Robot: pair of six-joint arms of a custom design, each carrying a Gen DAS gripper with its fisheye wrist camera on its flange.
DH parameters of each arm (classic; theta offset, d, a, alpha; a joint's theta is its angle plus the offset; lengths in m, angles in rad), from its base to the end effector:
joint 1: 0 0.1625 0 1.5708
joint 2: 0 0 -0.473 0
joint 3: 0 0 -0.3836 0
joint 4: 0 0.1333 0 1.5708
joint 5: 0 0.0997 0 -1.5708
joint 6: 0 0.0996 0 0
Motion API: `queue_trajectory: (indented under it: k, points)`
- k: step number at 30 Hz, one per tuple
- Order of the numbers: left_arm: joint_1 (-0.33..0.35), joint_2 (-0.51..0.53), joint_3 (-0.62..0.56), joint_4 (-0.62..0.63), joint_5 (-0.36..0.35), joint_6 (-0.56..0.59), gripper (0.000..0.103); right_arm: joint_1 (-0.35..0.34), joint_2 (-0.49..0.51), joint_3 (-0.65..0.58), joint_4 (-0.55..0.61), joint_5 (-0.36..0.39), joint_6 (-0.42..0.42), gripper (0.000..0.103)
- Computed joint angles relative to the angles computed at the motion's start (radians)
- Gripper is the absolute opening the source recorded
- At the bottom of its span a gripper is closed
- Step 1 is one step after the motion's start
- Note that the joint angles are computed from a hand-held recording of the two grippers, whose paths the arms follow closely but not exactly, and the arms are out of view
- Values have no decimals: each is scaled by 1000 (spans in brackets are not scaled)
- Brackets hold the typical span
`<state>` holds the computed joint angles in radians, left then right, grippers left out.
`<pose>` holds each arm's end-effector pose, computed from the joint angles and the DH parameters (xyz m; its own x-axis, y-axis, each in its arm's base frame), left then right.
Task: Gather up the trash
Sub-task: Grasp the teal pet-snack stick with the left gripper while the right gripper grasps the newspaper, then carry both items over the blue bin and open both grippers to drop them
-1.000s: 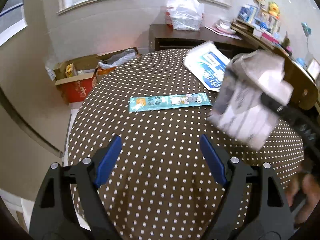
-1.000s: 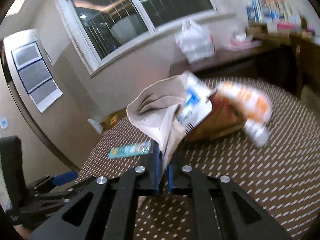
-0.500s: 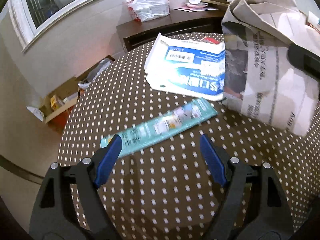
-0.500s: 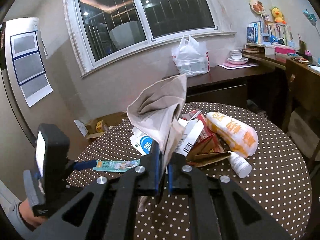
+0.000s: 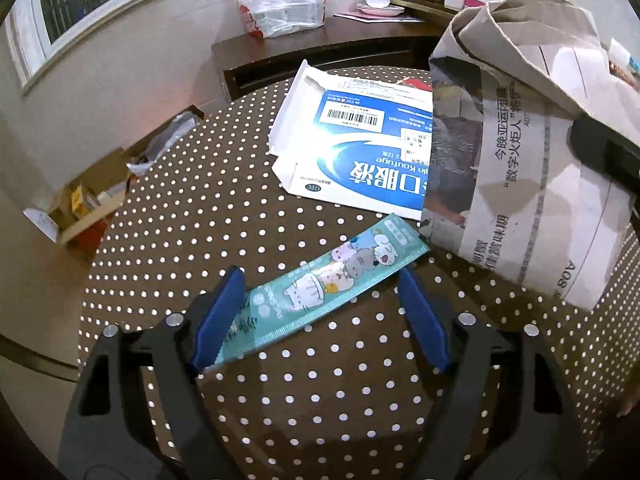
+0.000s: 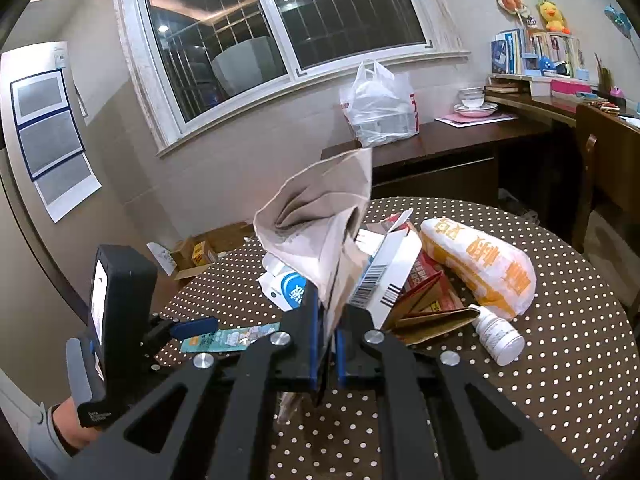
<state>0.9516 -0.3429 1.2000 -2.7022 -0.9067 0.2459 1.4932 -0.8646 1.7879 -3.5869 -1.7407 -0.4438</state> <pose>-0.3138 -0.7757 -0.0169 -0.5800 0.5022 -0.6414 0.7216 0.6822 -0.1183 0.0641 -0.6784 0.2598 -0.8922 0.0073 0.4515 -0.3847 0.5113 -0.7685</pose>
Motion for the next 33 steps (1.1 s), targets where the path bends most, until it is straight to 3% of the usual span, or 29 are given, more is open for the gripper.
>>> queue_trajectory:
  k: [1, 6, 11, 18, 33]
  points:
    - [4, -8, 1, 20, -37, -30, 58, 0, 1, 0, 1, 1, 2, 7]
    - [-13, -5, 21, 0, -13, -46, 30, 6, 2, -1, -2, -10, 4, 7]
    - [-21, -27, 86, -69, 12, -107, 27, 20, -9, 26, -33, -14, -8, 7]
    - [-23, -147, 260, -212, -28, -225, 27, 50, -33, 78, -64, -4, -25, 7]
    - [-65, -406, 628, -552, 95, -271, 27, 209, 29, 139, -39, 20, -43, 7]
